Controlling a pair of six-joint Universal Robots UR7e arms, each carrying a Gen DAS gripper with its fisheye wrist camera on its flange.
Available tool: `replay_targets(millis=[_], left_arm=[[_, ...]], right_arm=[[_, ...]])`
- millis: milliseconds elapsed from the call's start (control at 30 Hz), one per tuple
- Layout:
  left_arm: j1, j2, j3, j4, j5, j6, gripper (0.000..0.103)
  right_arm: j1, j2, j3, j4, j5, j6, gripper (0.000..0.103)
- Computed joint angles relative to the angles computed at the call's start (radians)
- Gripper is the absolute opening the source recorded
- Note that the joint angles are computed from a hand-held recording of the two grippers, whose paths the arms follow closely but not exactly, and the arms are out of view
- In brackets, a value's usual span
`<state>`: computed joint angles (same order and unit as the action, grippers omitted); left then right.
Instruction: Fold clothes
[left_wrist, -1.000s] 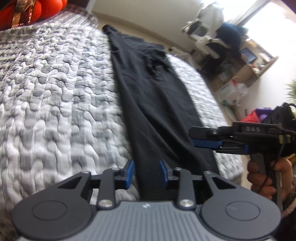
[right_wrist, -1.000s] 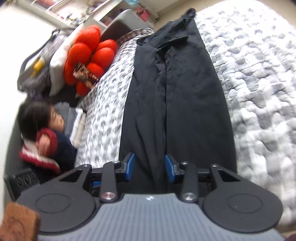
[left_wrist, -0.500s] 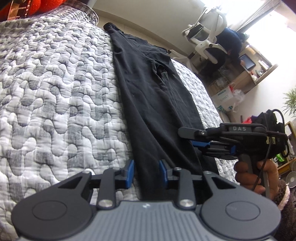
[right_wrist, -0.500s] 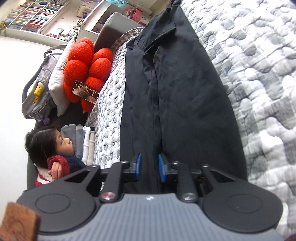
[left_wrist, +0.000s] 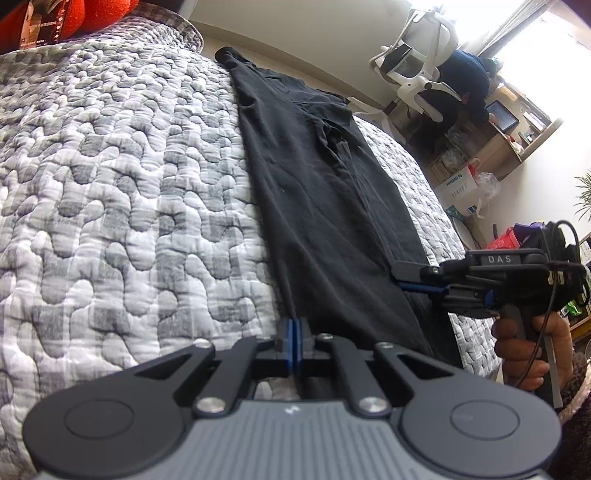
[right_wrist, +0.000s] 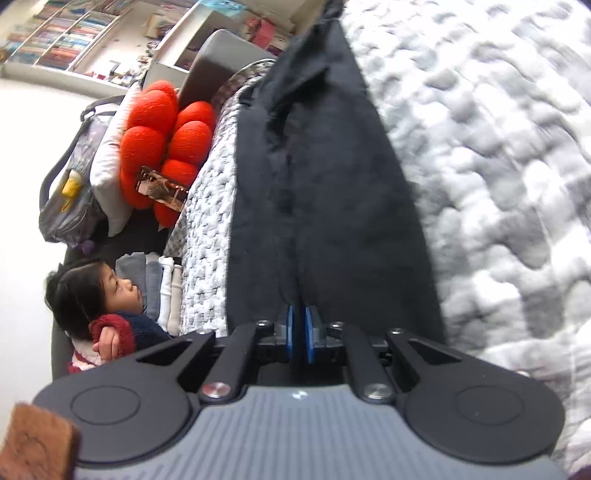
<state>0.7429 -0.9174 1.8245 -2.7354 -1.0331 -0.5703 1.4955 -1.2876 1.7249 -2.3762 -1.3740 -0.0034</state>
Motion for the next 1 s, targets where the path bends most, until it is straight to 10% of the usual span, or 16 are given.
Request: replay_targets(millis=[367, 1000], left_arm=[[0.047, -0.045, 0.021, 0.011, -0.221, -0.009, 0.032], [-0.041, -0.036, 0.056, 0.264, -0.231, -0.046, 0.035]], right_arm=[[-0.043, -0.100, 0.068, 0.114, 0.102, -0.091, 0.033], [0.022, -0.312, 0.298, 0.076, -0.136, -0.205, 0.031]])
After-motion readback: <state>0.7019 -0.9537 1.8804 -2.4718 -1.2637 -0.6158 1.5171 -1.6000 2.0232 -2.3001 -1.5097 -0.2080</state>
